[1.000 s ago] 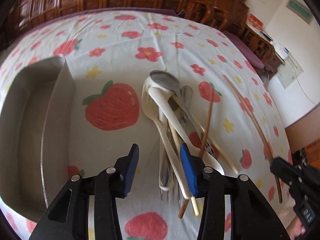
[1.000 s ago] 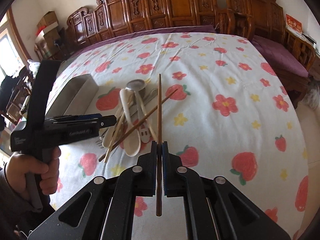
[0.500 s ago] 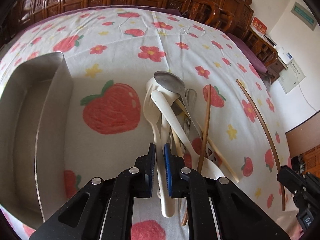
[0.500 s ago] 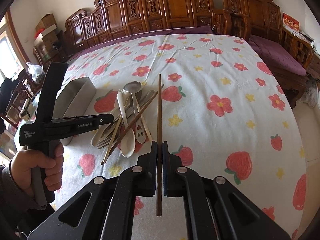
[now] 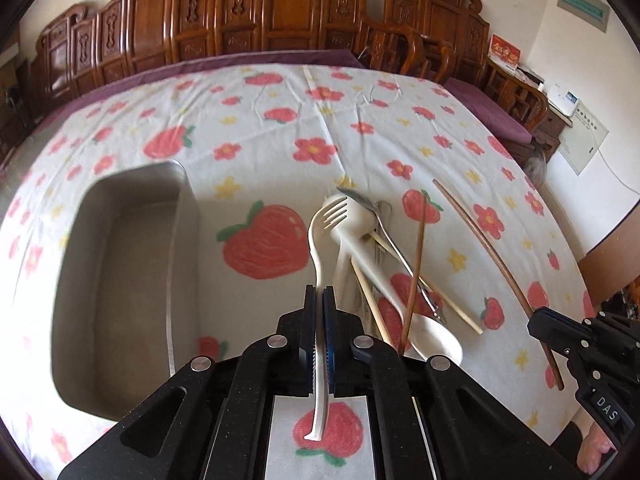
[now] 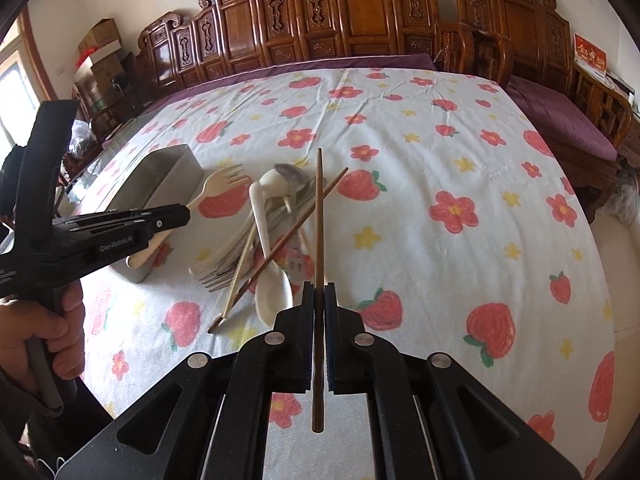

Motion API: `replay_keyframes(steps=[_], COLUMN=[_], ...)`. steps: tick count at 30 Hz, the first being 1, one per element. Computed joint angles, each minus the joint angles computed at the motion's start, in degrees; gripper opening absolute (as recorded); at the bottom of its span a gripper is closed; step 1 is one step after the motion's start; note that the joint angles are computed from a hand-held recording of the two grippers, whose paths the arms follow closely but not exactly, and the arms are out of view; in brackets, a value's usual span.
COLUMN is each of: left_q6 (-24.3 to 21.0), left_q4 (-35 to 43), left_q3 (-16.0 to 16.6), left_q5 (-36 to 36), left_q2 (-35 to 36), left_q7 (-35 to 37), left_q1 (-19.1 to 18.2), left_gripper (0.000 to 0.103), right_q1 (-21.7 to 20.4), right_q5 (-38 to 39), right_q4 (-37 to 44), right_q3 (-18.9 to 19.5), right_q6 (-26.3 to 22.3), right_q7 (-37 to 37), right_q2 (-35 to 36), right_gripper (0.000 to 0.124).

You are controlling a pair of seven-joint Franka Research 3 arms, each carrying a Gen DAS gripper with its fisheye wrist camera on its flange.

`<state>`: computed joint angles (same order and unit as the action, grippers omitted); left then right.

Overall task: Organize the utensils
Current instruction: 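Grasp a white plastic fork with the left gripper while the right gripper holds the chopstick, then carry the fork into the metal tray and open the left gripper while the right gripper brings the chopstick over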

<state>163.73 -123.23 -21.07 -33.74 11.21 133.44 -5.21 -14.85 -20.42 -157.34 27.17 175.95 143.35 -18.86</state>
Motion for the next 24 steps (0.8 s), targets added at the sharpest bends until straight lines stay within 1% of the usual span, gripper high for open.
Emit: replay_keyframes(steps=[3, 6, 12, 18, 20, 24], left_q6=[1.43, 1.11, 0.09, -1.42, -1.57, -1.73], left_q4=[-0.67, -0.33, 0.6, 2.04, 2.84, 4.78], left_q3=[-0.42, -0.16, 1.49, 3.6, 4.43, 5.22], left_q5=[-1.03, -2.26, -3.58, -5.69, -4.93, -2.49], left_q2=[-0.84, -1.34, -2.05, -2.36, -1.7, 0.3], left_q7=[1.89, 3.28, 5.17, 7.59, 7.1, 4.89], left_q1=[0.52, 0.91, 1.5, 2.78, 3.05, 4.17], left_gripper=[0.003, 0.003, 0.003, 0.003, 0.003, 0.003], right_q1=[0.18, 0.01, -0.65, -1.55, -1.92, -0.48], right_q5=[-0.27, -0.9, -3.66, -11.18, -14.89, -19.99], right_q4=[0.4, 1.18, 4.24, 10.36, 13.45, 18.48], right_q3=[0.37, 0.97, 2.74, 4.87, 5.81, 5.39], right_q6=[-0.22, -0.32, -0.44, -1.63, -2.42, -3.95], right_q7=[0.1, 0.64, 4.04, 10.38, 13.19, 16.76], right_q2=[-0.04, 0.34, 2.45, 7.31, 9.86, 14.22], right_gripper=[0.006, 0.006, 0.006, 0.006, 0.006, 0.006])
